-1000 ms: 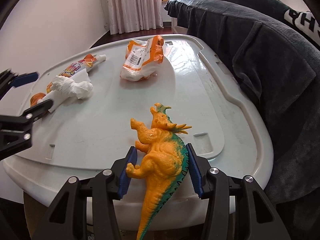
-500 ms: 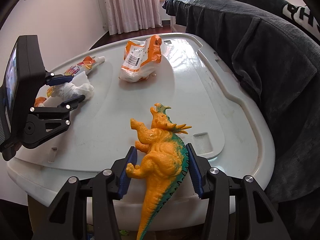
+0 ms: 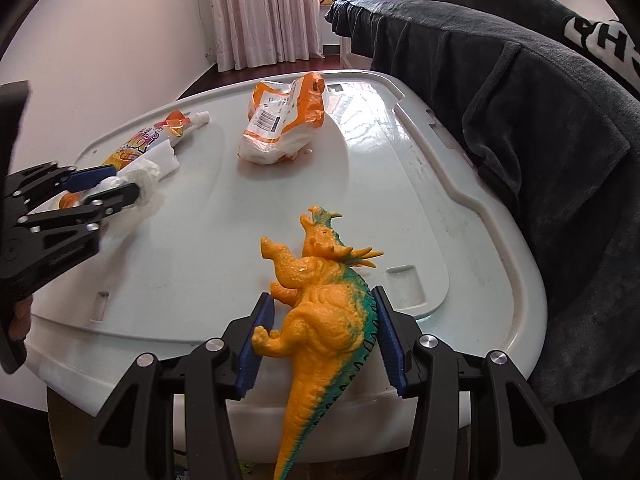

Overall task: Collect trash
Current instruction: 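Lift the tissue and dinosaur and carry both over the box opening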

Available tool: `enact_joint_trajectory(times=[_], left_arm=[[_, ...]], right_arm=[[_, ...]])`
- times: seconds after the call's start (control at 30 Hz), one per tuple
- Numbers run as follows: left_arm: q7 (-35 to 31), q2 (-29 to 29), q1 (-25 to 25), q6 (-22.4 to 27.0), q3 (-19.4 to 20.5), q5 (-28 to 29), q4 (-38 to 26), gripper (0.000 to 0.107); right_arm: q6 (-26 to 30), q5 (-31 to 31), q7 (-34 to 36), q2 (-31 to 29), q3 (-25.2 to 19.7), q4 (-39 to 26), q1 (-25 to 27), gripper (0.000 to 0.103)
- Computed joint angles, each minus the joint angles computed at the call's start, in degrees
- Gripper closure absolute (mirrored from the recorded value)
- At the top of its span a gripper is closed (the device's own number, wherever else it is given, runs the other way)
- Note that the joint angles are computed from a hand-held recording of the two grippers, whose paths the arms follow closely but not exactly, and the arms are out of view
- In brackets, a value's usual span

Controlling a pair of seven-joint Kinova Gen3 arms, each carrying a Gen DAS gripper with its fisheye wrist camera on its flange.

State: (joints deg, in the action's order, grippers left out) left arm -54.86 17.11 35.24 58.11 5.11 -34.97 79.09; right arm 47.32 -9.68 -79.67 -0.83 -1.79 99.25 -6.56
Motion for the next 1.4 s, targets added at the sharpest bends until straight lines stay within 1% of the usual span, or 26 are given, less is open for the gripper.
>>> enact_joint_trajectory(times=[0.1,0.13,0.2,0.27,0.3,0.33,0.5,0.57,0.63,0.67,0.77,0.9,0.97,1.07,1.17,1.3,1.4], left_arm=[[2.63,-3.52,-0.92,-2.19,0.63,3.25,3.57,0.068],[3.28,-4.56,-1.46,-2.54,1.12,4.79,4.74,0.068],[4.15,-5.56,-1.93,-2.60,2.05,6.14,6.37,0.068],[5.14,-5.26,-1.75,-1.39,2.78,6.22,6.81,0.068],[6.01,-4.88,-1.63,-0.64,3.20,5.70,6.97,0.068],[7.36,-4.88,-0.45,-0.56,2.73,4.25,7.50,0.067],[9.04,-3.16,0.08,2.29,3.03,3.09,5.52,0.066],[10.39,-3.10,0.25,1.88,2.69,2.91,5.84,0.064],[11.44,-3.73,-0.24,0.00,2.53,3.52,7.15,0.063],[11.90,-3.78,-0.36,-0.70,2.44,3.29,7.64,0.061],[14.43,-3.57,0.88,-0.90,2.30,0.60,8.54,0.061],[18.26,-3.83,1.60,-1.44,2.23,-1.07,9.57,0.061],[21.52,-3.63,2.84,-0.80,2.19,-3.20,9.86,0.062],[26.20,-2.89,5.34,1.25,2.25,-7.58,10.16,0.064],[30.23,-2.42,7.03,3.61,2.38,-10.11,9.80,0.066],[35.41,-1.18,9.27,8.39,2.43,-12.73,8.52,0.066],[38.06,-1.55,9.67,9.24,2.74,-13.03,8.32,0.066]], right_arm=[[-0.11,0.77,-0.72,-0.18,-0.21,0.17,-0.22,0.054],[-0.12,0.93,-0.75,-0.25,-0.25,0.23,-0.28,0.054],[-0.11,1.10,-0.88,-0.23,-0.26,0.18,-0.37,0.054],[-0.10,0.97,-0.88,-0.18,-0.19,0.14,-0.37,0.054],[0.01,0.86,-0.83,-0.11,-0.15,0.06,-0.35,0.054],[-0.07,0.81,-0.68,-0.13,-0.13,0.10,-0.34,0.054],[-0.60,1.71,-0.94,-0.25,-0.35,0.43,-0.58,0.054],[-0.59,1.65,-0.92,-0.23,-0.30,0.39,-0.58,0.054],[-0.63,1.76,-0.94,-0.24,-0.31,0.40,-0.60,0.054],[-0.63,1.76,-0.94,-0.24,-0.30,0.40,-0.61,0.054],[-0.69,1.86,-1.03,-0.24,-0.30,0.42,-0.62,0.054],[-0.85,2.36,-1.03,-0.29,-0.36,0.50,-0.70,0.054],[-1.00,2.47,-1.26,-0.34,-0.42,0.64,-0.77,0.054],[-1.65,2.22,-1.31,-0.63,-0.38,1.13,-0.78,0.054],[-1.81,0.47,-0.61,-0.87,0.13,1.42,-0.39,0.054],[-0.94,-3.99,1.84,-0.62,1.09,0.97,0.60,0.054],[-1.63,-4.67,2.70,-1.23,0.93,1.31,0.67,0.054]])
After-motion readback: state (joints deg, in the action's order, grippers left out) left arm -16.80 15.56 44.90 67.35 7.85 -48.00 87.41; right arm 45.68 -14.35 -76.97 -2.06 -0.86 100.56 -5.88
